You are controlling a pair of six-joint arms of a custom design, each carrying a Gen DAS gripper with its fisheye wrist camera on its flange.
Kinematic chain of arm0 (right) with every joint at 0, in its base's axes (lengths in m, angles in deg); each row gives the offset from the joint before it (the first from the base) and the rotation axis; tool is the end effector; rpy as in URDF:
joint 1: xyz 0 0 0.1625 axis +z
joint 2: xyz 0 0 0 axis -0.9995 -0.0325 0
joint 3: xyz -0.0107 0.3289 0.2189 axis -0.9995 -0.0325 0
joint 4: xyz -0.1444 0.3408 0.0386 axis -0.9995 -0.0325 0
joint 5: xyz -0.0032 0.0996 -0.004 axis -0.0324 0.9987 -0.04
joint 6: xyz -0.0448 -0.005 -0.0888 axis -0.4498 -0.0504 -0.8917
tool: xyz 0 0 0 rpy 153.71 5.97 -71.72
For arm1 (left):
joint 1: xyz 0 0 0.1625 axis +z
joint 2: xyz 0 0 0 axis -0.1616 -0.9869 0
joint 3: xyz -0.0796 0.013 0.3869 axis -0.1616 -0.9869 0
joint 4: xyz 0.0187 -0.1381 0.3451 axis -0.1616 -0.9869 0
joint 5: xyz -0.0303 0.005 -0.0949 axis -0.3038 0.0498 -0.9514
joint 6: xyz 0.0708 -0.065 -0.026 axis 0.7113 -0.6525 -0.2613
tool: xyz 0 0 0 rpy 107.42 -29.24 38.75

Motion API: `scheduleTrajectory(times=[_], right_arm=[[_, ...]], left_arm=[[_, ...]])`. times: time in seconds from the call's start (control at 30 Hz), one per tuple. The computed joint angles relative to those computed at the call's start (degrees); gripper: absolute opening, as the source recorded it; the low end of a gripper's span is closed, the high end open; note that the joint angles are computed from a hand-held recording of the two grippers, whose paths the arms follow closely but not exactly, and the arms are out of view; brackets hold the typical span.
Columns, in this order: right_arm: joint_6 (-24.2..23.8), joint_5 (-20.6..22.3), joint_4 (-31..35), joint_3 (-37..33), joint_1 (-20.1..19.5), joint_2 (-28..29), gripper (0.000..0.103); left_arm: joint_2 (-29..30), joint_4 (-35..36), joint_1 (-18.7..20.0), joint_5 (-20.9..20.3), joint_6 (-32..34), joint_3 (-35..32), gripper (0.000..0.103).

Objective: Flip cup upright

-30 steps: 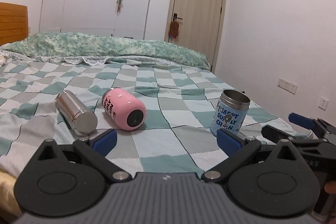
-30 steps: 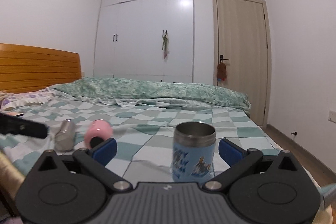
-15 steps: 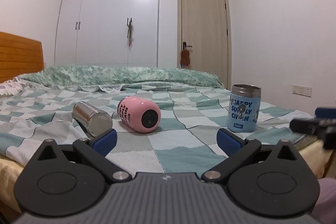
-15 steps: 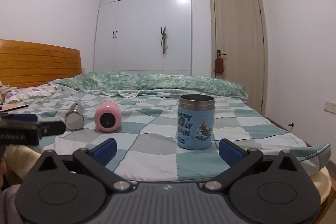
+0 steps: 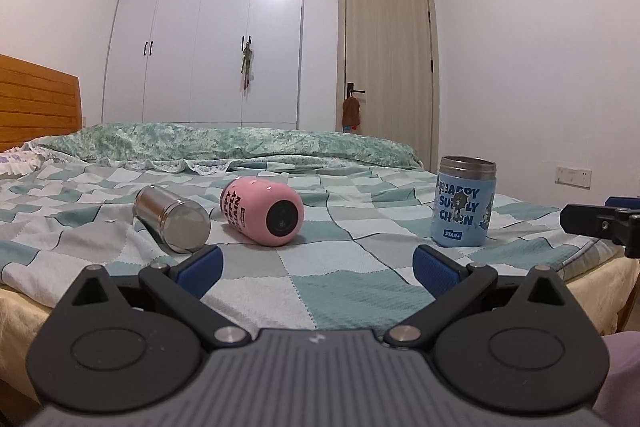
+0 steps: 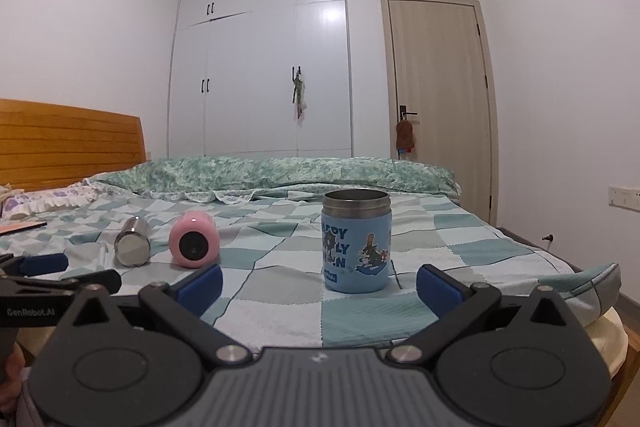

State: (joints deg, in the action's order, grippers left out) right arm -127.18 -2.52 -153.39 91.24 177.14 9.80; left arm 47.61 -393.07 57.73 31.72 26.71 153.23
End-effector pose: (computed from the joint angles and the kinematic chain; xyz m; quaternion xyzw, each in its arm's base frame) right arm 0.1660 -0.4699 -0.0059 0.4850 -0.7466 0.4546 0.0279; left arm 0.0049 -0.3298 0.1352 0.0763 0.6186 -0.6611 0.4177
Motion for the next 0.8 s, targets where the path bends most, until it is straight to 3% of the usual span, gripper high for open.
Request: scheduleTrajectory(times=[0.8], right_arm=[[-0.94, -0.49, -0.55, 0.00, 0.35, 0.44, 0.103]], left_arm=[[0.19, -0.62, 0.00, -0.58, -0.53, 0.57, 0.103]])
